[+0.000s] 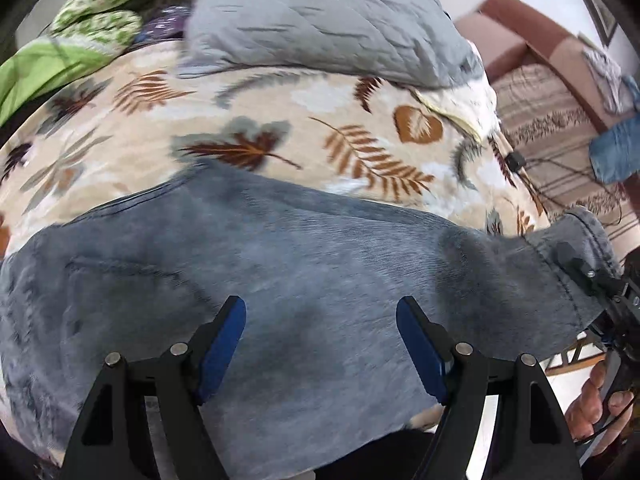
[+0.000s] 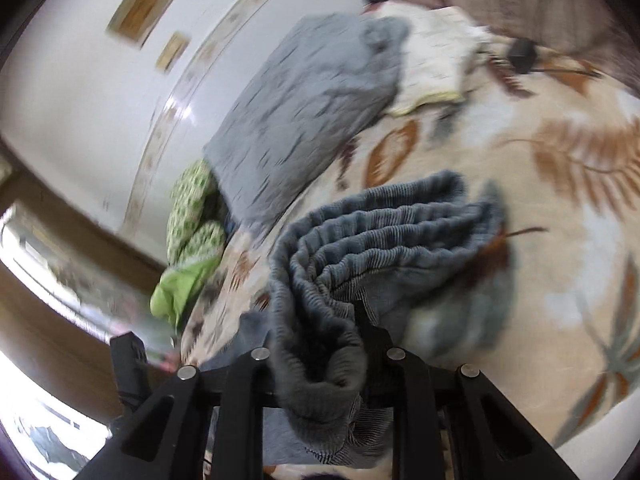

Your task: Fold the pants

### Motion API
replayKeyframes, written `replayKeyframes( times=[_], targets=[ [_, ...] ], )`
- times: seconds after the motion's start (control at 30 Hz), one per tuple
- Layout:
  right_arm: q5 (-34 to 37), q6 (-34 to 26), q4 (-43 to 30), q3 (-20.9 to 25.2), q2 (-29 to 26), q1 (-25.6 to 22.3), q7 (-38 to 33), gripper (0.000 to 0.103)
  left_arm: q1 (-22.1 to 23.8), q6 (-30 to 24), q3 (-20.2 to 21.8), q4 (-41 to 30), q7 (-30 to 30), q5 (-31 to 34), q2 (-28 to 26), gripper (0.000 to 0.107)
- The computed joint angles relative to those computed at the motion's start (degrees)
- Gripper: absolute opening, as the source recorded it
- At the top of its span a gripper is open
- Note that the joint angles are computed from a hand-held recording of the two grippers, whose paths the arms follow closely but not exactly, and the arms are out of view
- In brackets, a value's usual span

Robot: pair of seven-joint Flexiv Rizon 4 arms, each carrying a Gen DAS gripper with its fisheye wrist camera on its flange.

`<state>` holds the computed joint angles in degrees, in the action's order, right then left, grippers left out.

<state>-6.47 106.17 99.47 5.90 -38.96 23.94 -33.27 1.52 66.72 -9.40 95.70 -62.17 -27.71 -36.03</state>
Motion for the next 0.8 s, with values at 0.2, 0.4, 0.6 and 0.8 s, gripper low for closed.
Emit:
replayKeyframes(
  times=[0.2, 0.4, 0.6, 0.8],
  targets=[
    [-7.7, -15.7, -12.7, 10.9, -6.5, -3.3, -4.5, 0.027, 4.6, 3.8, -2.3, 6.6, 4.0, -4.9, 3.4, 0.078],
    [-6.5, -38.7, -30.6, 24.9, -17.0, -5.7, -16.4, 0.066, 7.2, 3.8, -2.8, 10.7, 6.9, -9.8, 5.3, 0.078],
    [-1.9, -35.1, -27.1, 23.8, -14.1, -5.1, -22.1, 0.066, 7.5, 3.4, -2.9, 11.6, 9.0, -13.1, 5.5, 0.078],
    [5.6, -26.0, -21.6, 17.2, -9.5, -4.7, -19.4, 0.067, 5.2, 2.6, -3.3, 10.8, 11.4, -12.9, 4.6, 0.078]
  ],
)
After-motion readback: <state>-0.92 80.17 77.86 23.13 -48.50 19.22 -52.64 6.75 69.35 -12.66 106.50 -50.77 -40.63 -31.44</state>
